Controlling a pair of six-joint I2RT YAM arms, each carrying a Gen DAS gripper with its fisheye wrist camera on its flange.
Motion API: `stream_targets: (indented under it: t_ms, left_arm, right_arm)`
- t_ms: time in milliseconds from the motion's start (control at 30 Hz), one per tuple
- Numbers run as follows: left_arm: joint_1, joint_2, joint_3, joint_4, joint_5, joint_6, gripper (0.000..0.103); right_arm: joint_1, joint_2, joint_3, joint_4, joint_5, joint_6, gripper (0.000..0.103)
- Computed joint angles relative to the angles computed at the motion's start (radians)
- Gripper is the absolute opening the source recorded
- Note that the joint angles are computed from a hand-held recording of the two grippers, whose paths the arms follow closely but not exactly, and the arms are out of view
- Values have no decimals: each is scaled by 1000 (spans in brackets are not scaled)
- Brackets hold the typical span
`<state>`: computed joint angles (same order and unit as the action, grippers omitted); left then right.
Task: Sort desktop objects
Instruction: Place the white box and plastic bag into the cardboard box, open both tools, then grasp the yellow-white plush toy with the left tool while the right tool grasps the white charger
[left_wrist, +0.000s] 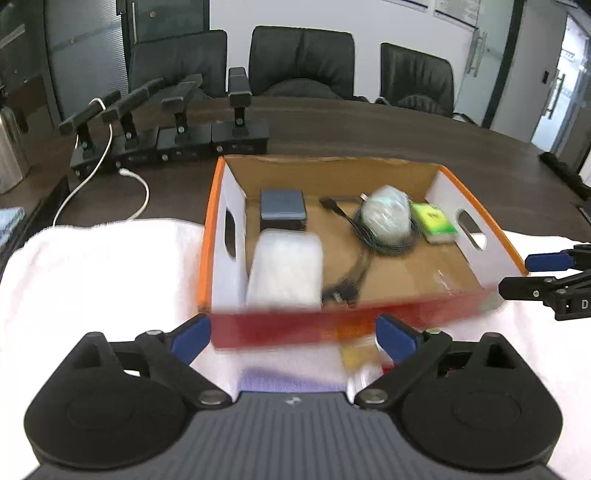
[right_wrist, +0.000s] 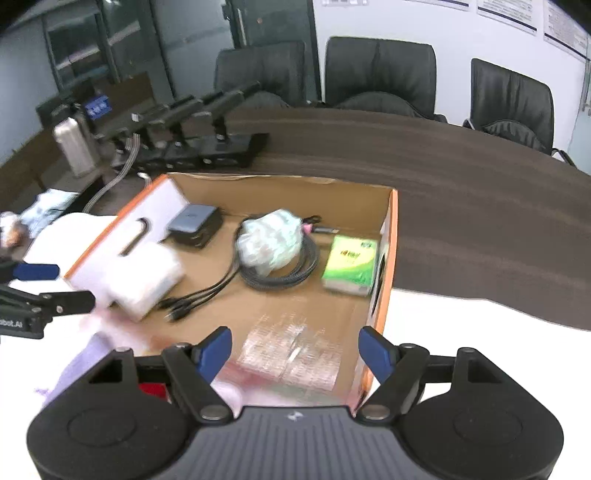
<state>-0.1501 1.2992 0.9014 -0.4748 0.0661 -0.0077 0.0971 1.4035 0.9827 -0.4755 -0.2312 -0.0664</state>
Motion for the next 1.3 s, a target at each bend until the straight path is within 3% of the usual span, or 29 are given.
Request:
stream_targets:
  t_ms: [267, 567, 633, 700, 800, 867, 1033, 1167, 1300]
  left_arm:
    - [7, -348, -278, -35, 35, 36, 101]
    - [8, -822, -493, -250, 105, 48, 103]
    - [1, -895, -516, -312, 119, 51, 103]
    - [-67, -951, -536, -331, 67, 31, 103]
    - [-176, -985, -566, -282, -37, 25, 103]
    - [-191, -952, -571, -234, -54, 31, 103]
    - [-85, -824, -594, -90, 57, 52, 103]
    - [72, -712, -603, -13, 268, 121, 103]
    - [123, -641, -620, 53, 381, 163, 102]
  right_arm:
    - [-36, -350, -266, -69, -99, -56, 81]
    - [-155, -713, -494, -242, -266, -114, 82]
    - [-151, -795, -542, -282, -264, -113, 82]
    - [-131, -864, -583, -312, -248, -104, 82]
    - [-62, -957, -622, -333, -187, -58, 82]
    - [-35, -991, -635, -333, -164, -32, 82]
    - [-19, -1011, -640, -339, -159, -9, 82]
    - [-30, -1010, -634, -329, -166, -10, 82]
    - [-70, -972, -619, -268, -201, 3, 82]
